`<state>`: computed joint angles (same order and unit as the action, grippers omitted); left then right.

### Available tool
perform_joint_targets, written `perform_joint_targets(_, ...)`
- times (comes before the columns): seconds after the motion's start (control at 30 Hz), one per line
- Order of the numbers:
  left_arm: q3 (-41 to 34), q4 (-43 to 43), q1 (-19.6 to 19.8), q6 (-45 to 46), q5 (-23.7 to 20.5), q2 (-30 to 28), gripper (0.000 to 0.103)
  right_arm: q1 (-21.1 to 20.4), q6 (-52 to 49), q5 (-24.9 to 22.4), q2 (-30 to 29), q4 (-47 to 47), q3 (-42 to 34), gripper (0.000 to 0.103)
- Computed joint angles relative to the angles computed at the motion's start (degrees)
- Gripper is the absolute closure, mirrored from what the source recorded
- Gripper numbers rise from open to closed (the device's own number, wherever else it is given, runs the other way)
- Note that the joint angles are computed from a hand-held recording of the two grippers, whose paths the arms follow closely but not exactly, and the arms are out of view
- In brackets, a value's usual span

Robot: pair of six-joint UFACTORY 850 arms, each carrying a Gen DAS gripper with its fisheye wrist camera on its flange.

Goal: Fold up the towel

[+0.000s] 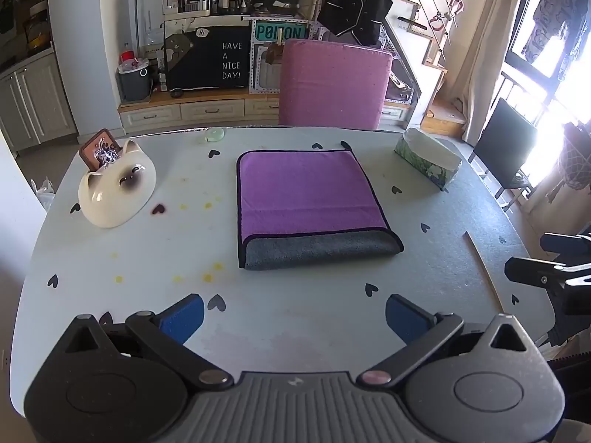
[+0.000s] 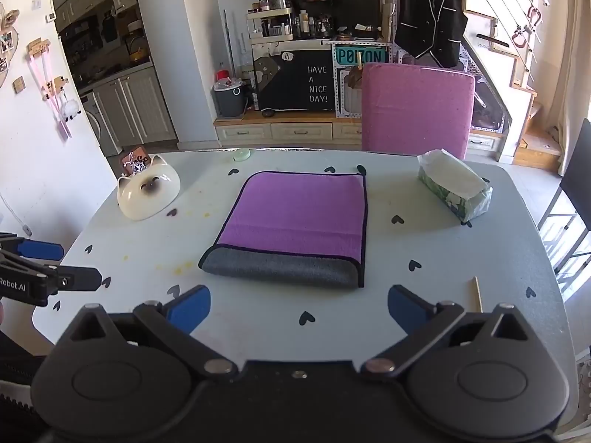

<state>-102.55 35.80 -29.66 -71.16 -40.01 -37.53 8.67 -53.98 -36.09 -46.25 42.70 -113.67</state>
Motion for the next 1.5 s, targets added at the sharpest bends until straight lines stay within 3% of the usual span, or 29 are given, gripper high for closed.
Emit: perform_joint_targets(1.5, 1.3, -0.4, 0.4, 0.2, 1.5, 0.7, 0.0, 0.1, 0.7, -0.5, -0.4, -1.0, -0.7, 0.001)
